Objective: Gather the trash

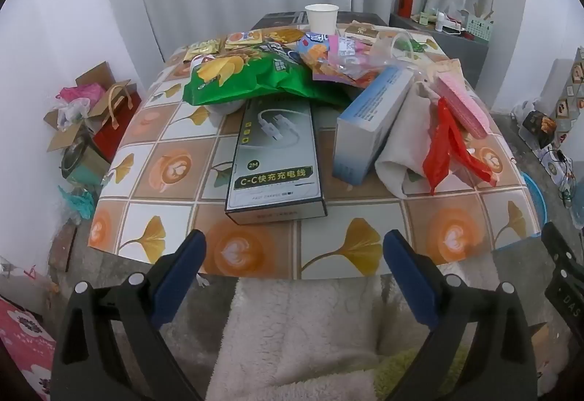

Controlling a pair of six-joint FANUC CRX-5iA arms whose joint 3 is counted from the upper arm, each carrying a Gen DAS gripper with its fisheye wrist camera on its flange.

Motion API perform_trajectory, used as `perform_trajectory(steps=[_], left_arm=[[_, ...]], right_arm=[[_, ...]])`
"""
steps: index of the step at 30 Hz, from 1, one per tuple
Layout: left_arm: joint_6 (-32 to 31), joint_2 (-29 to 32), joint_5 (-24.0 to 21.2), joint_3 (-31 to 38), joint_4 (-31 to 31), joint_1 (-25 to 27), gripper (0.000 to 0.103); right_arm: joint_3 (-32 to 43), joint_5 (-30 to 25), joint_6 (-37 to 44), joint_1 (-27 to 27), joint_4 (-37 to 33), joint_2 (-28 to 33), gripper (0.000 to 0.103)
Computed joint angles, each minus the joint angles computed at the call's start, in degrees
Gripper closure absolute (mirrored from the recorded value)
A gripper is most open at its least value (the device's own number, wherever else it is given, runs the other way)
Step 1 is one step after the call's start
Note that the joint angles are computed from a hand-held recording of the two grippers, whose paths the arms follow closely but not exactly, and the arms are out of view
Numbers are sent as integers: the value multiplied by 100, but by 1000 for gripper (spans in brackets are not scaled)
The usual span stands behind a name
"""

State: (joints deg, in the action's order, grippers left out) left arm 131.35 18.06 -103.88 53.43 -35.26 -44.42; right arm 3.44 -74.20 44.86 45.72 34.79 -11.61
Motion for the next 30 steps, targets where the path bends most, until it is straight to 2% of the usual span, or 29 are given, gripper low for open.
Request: perform_trajectory(steps=[30], left_arm=[[-2, 12, -26, 27, 49, 18, 8]], right_arm=[[-14, 37, -6, -43, 27, 3, 7]])
